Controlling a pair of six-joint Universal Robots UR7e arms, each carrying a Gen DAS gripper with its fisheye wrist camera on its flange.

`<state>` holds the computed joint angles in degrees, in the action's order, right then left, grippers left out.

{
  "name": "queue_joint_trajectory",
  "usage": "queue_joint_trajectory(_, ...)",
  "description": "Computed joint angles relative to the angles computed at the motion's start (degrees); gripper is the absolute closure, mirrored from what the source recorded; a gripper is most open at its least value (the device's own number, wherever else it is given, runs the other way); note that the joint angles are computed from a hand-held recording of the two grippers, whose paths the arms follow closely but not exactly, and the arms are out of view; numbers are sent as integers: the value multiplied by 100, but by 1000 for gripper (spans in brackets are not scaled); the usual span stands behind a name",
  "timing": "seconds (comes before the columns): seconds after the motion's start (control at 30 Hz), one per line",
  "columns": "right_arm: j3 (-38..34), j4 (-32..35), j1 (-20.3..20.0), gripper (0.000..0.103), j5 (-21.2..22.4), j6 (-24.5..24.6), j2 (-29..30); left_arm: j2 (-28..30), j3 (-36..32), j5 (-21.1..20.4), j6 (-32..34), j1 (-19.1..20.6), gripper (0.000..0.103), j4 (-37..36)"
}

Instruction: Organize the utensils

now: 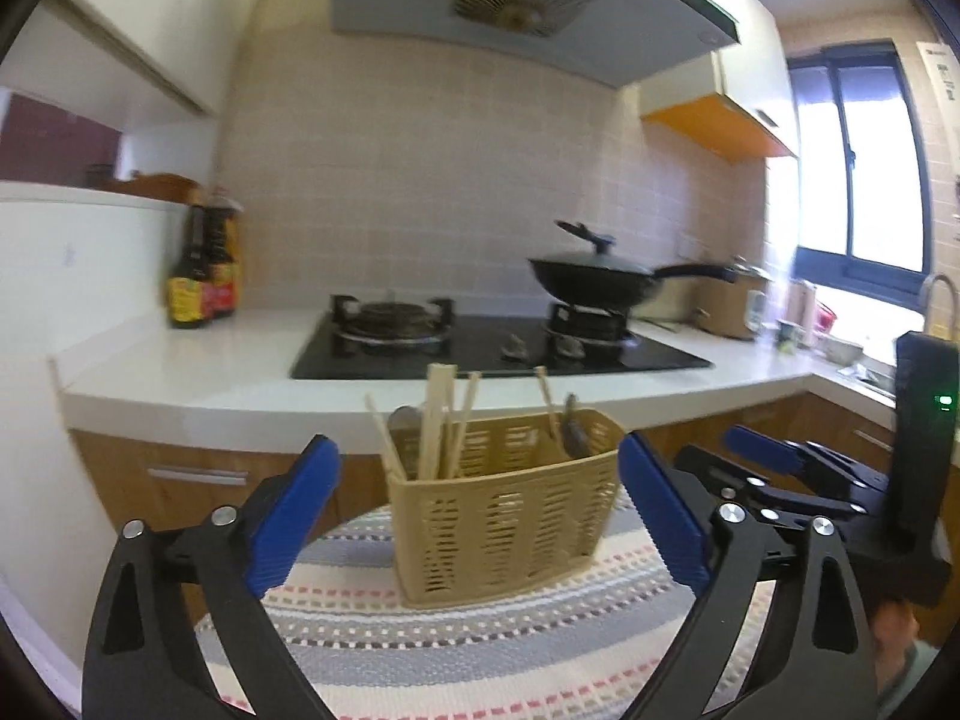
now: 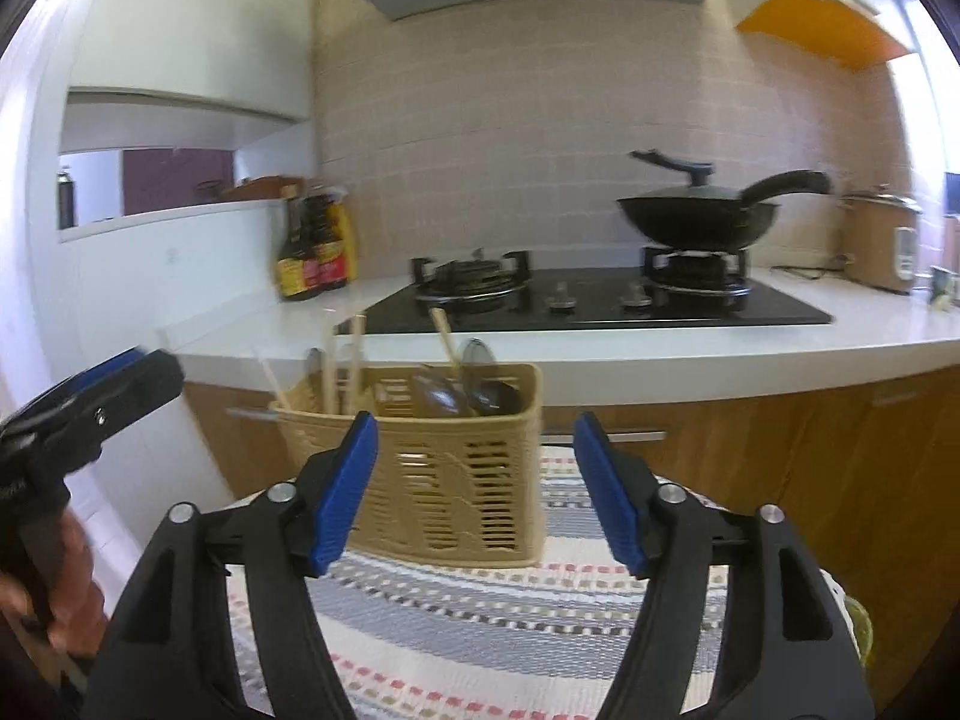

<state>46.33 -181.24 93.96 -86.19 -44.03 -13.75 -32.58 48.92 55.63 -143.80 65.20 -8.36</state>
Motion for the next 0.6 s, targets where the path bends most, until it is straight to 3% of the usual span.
queue_joint_trajectory(0.1,-128,-294,-68,37,-37,114,167,92,352,-420,407,51,11,-1210)
queue_joint_trajectory(0.2,-196,-679,-132,36,-33,9,317,310,300,-664,717,124,11,-1843)
queue_joint_trajectory(0.37,-366,-775,-137,32,-181,-576,552,633,-141,-894,771,229,11,-1643)
queue_joint_trajectory(0.5,-461,-481,-131,32,-220,-593,594,902,-691,-1156,702,289,11,-1099)
queue_joint_trajectory(0.6,-417,-501,-135,31,-229,-632,585,867,-661,-1214,616,327,11,-1129)
